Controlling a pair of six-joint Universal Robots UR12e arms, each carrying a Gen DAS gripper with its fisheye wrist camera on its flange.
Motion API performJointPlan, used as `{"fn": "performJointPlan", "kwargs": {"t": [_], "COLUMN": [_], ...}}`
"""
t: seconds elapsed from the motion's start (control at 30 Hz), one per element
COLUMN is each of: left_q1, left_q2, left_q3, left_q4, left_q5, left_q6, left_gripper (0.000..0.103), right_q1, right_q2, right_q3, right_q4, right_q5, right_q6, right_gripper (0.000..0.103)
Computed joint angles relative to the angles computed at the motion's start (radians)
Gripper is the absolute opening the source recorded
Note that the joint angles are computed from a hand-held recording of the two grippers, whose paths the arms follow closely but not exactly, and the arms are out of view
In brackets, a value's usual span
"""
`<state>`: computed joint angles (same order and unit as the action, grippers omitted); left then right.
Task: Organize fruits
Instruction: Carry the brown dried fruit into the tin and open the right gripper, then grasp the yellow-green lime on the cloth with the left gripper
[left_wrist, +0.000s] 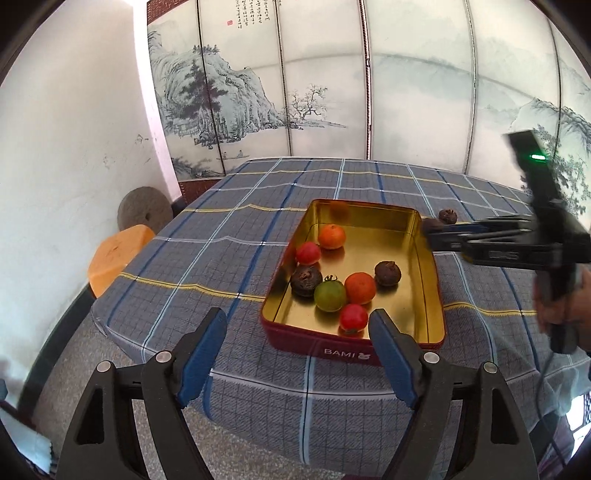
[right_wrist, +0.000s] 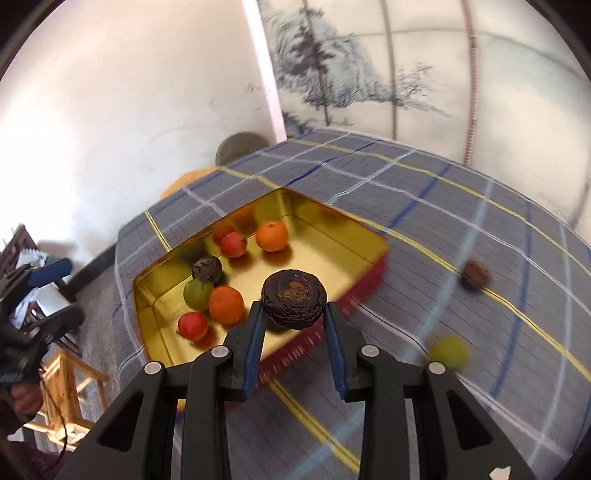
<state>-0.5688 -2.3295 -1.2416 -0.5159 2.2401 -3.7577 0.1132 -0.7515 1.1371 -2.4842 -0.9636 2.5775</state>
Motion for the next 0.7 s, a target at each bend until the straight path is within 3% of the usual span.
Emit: {"fn": "performJointPlan", "kwargs": {"t": [0.1,0.3,0.37,0.47,0.6,0.7], "left_q1": [-0.004,0.001,0.004,0.004,0.003,0.002], "left_q2": [-0.003,-0.014,-0.016,-0.018,-0.019,-0.019], "left_q3": [0.0,0.015,0.018,0.021,0.021,0.023], "left_q4": [-0.011,-0.056,-0.07,-0.078,-0.081,-0.083], "left_q5": [0.022,0.006,-0.005,-0.011,-0.004,-0.005], "left_q6": [0.01,0.01,0.003,0.002,0.008,0.01], "left_gripper": [0.088,0.089,0.089,0.089,0.089,0.089], "right_q1": [0.02,0.052,0.055,0.044,0.019,-0.006], "right_q2": [0.035,0.09,0.099,0.086,0.041,0.0], "right_q3": [-0.061,-0.16,-0.178,-0.144,-0.044,0.044], "right_q4": [0.066,0.152,0.154,0.071,-0.091,-0.196], "right_q5": [-0.025,-0.067,-0.063,-0.002,0.047,0.042], "right_q6": [0.006,0.038,0.074,0.14,0.201,0.216], "right_gripper": [0.03,0.03,0.045,0.065,0.072,0.076]}}
